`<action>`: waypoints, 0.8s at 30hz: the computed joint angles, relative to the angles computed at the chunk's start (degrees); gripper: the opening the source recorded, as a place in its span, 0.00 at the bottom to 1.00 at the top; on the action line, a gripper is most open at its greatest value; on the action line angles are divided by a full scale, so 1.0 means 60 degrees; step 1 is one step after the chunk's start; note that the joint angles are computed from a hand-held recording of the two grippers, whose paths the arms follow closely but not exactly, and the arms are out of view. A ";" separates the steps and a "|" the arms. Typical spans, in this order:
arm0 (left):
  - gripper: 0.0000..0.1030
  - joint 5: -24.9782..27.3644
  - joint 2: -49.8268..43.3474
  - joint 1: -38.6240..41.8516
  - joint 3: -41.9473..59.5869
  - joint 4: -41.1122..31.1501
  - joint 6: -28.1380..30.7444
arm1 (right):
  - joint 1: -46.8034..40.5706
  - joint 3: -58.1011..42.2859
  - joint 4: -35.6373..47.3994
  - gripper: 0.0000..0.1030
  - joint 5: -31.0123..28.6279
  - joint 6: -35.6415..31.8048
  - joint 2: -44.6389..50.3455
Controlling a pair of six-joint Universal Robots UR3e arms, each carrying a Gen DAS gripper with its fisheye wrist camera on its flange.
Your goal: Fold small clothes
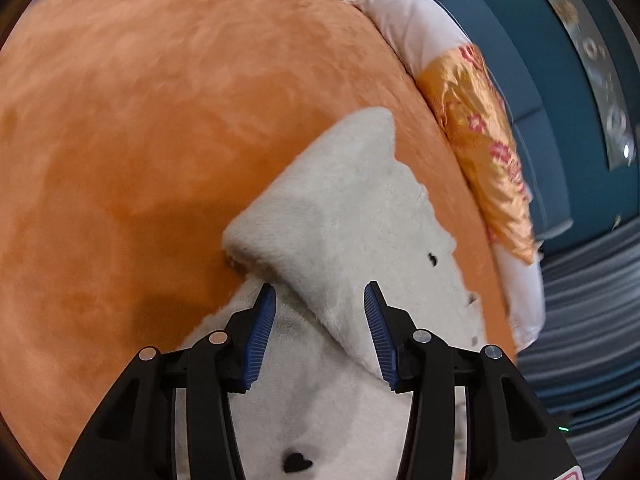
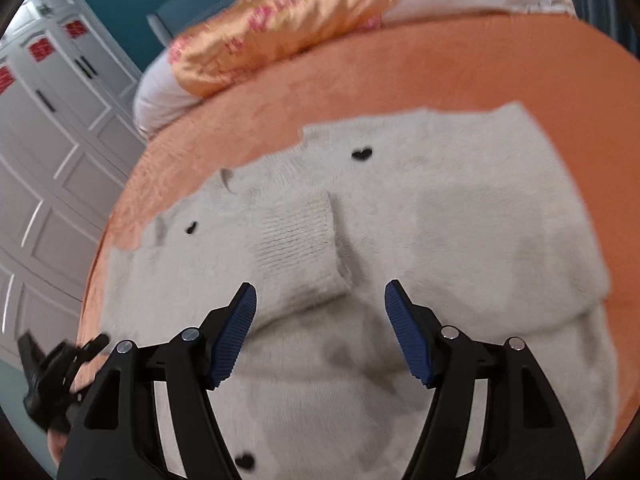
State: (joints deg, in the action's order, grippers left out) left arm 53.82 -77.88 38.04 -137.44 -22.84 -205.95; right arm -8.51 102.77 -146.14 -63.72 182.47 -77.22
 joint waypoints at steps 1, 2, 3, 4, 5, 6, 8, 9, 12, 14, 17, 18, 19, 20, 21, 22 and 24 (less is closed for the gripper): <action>0.42 -0.0165 0.0105 0.0103 -0.0131 0.0084 -0.0084 | 0.0127 -0.0357 0.0172 0.59 -0.0034 0.0116 0.0365; 0.42 -0.0197 0.0142 0.0121 -0.0163 0.0101 -0.0112 | 0.0260 -0.0626 0.0320 0.55 -0.0121 0.0229 0.0664; 0.43 -0.0138 -0.0081 0.0030 -0.0004 0.0186 -0.0190 | 0.0463 -0.0980 0.0423 0.41 -0.0333 0.0414 0.0990; 0.43 -0.0068 -0.0297 -0.0064 0.0158 0.0215 -0.0235 | 0.0578 -0.1105 0.0398 0.17 -0.0387 0.0434 0.1112; 0.42 0.0175 -0.0648 -0.0269 0.0513 0.0129 -0.0330 | 0.0672 -0.1241 0.0407 0.08 -0.0399 0.0398 0.1175; 0.42 0.0291 -0.0827 -0.0347 0.0683 0.0162 -0.0430 | 0.0723 -0.1405 0.0471 0.08 -0.0273 0.0289 0.1139; 0.37 0.0918 -0.1016 -0.0733 0.0978 0.0705 -0.0782 | 0.0494 -0.0826 -0.0486 0.08 0.0401 0.0355 0.0479; 0.20 0.1515 -0.1080 -0.1061 0.1248 0.0806 -0.0772 | 0.0284 -0.0532 -0.0928 0.08 0.0843 0.0353 -0.0040; 0.10 0.2879 -0.1528 -0.2115 0.2050 0.0990 -0.0194 | -0.0641 0.0774 -0.2277 0.08 0.1700 0.0474 -0.1636; 0.10 0.3270 -0.2058 -0.2588 0.2312 0.1096 0.0039 | -0.1169 0.1567 -0.2646 0.08 0.1436 0.0194 -0.2010; 0.07 0.3936 -0.3178 -0.3297 0.2623 0.1117 0.0143 | -0.0819 0.0983 -0.1289 0.08 -0.0399 -0.0549 -0.0456; 0.07 0.4097 -0.3307 -0.3398 0.2325 0.1772 0.0011 | -0.0871 0.1031 -0.0869 0.07 -0.0693 -0.1049 -0.0044; 0.07 0.4207 -0.3321 -0.3454 0.2175 0.2108 0.0034 | -0.1054 0.1361 -0.1248 0.07 -0.0464 -0.0858 -0.0031; 0.07 0.4223 -0.3334 -0.3455 0.2110 0.2229 0.0066 | -0.1349 0.1804 -0.1468 0.07 0.0000 -0.0954 -0.0401; 0.09 0.4194 -0.3394 -0.3427 0.2019 0.2443 0.0100 | -0.1641 0.2061 -0.1493 0.07 0.0534 -0.0812 -0.0796; 0.11 0.4264 -0.3470 -0.3436 0.1946 0.2649 0.0177 | -0.1892 0.2291 -0.1605 0.07 0.0995 -0.0735 -0.1144; 0.12 0.4331 -0.3589 -0.3471 0.1606 0.3322 0.0346 | -0.2213 0.2724 -0.2077 0.07 0.1433 -0.0864 -0.1546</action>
